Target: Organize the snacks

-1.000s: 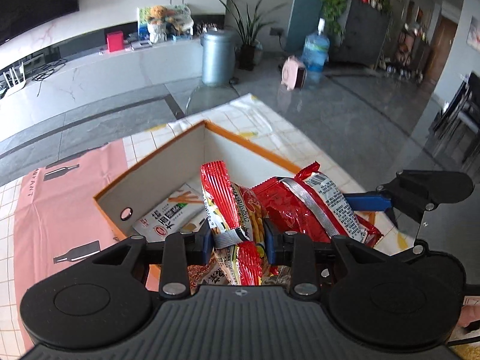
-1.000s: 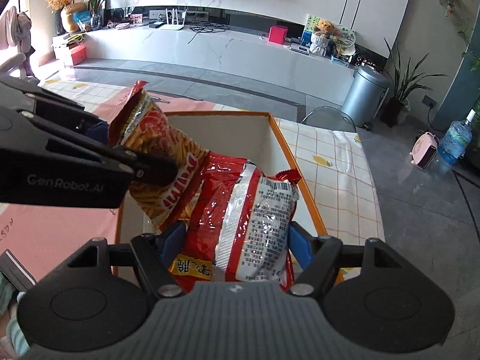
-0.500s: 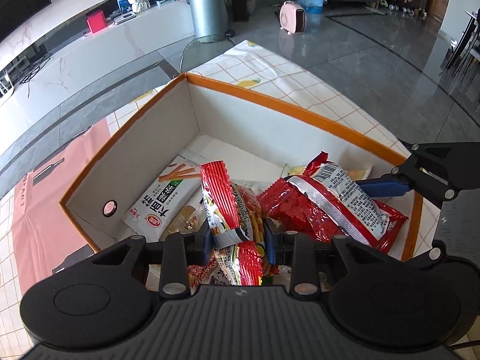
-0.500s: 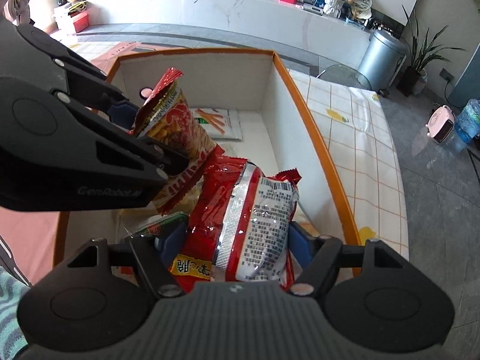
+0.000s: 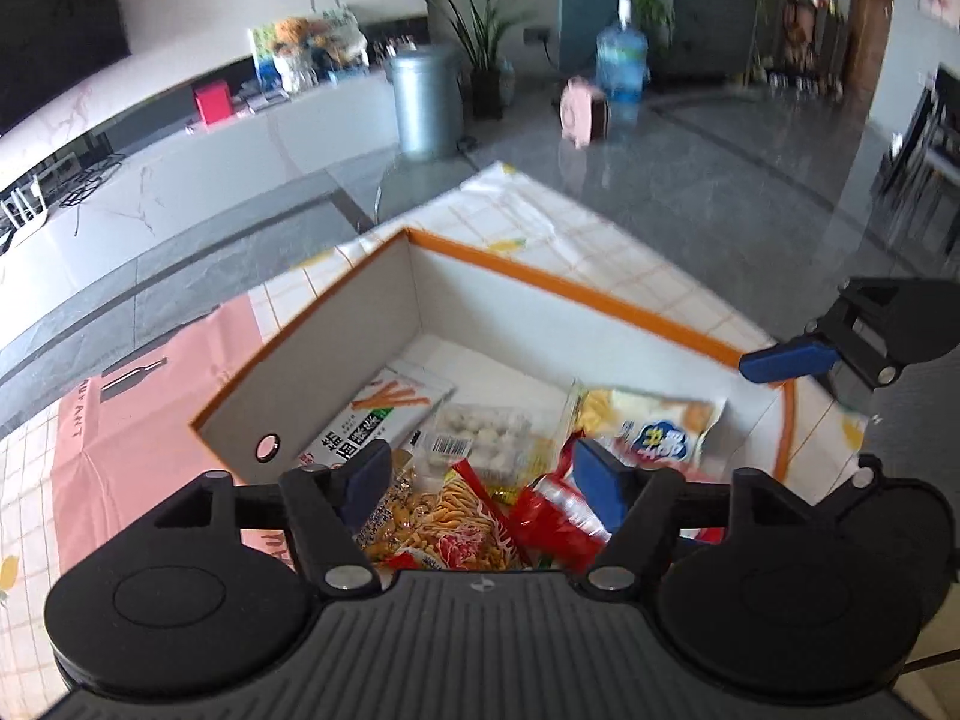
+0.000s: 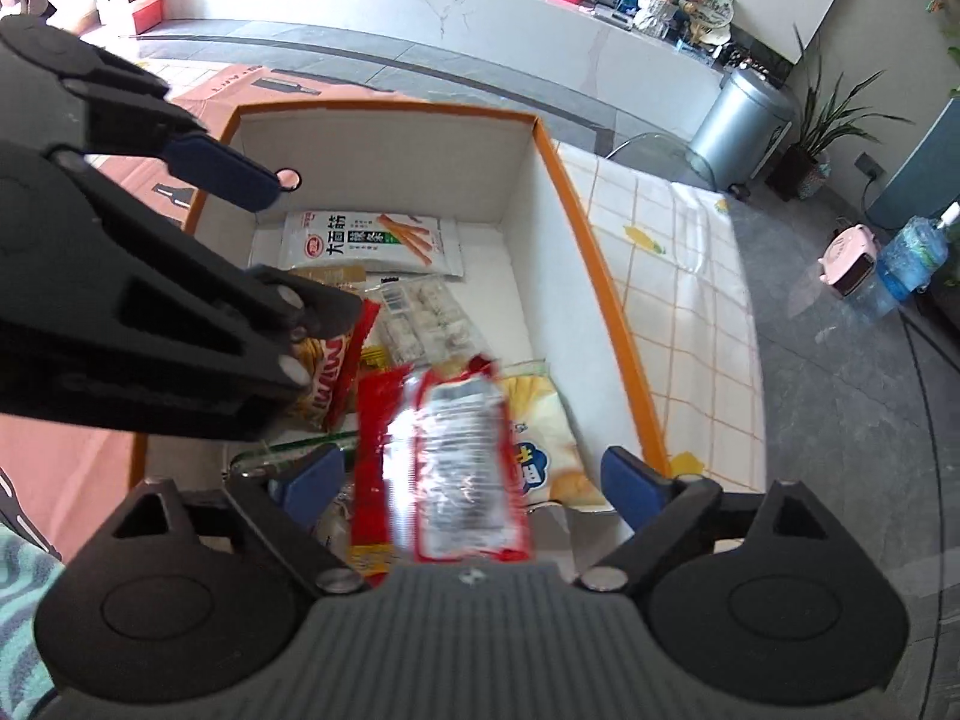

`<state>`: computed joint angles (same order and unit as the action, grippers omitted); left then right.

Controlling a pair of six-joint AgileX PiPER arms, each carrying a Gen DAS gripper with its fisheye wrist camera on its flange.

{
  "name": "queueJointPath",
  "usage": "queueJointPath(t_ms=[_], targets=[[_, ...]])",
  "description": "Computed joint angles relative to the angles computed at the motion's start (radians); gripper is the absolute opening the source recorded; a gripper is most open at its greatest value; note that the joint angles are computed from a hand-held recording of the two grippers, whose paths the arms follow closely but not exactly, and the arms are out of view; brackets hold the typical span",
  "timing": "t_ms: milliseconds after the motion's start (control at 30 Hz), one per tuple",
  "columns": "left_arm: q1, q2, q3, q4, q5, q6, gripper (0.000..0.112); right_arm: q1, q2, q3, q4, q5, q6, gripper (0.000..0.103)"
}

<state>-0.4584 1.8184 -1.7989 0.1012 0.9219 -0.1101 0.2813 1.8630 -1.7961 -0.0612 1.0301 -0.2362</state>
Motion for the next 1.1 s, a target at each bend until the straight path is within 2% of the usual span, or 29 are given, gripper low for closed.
queueJointPath(t_ms=[100,200,367,533,733,900,1100], targets=[[0.013,-0.135,0.143,-0.003,-0.077,-0.032,0.084,0.039,-0.07,0.066,-0.065,-0.034,0.13,0.093],[0.006,-0.252,0.244,0.08,-0.116,-0.108,0.084,0.092,-0.159,0.158,-0.138,-0.1,0.275,0.093],[-0.007,-0.427,0.384,0.271,-0.14,-0.287,0.088,0.231,-0.297,0.293,-0.325,-0.196,0.576,0.094],[0.007,-0.581,0.539,0.406,-0.132,-0.422,0.089,0.415,-0.378,0.407,-0.591,-0.219,0.974,0.095],[0.06,-0.726,0.669,0.505,-0.109,-0.528,0.091,0.625,-0.41,0.472,-0.806,-0.146,1.35,0.095],[0.147,-0.808,0.731,0.449,-0.1,-0.468,0.094,0.788,-0.398,0.496,-0.931,-0.028,1.614,0.097],[0.273,-0.872,0.83,0.269,-0.138,-0.279,0.094,0.914,-0.356,0.532,-1.005,0.071,1.744,0.097]])
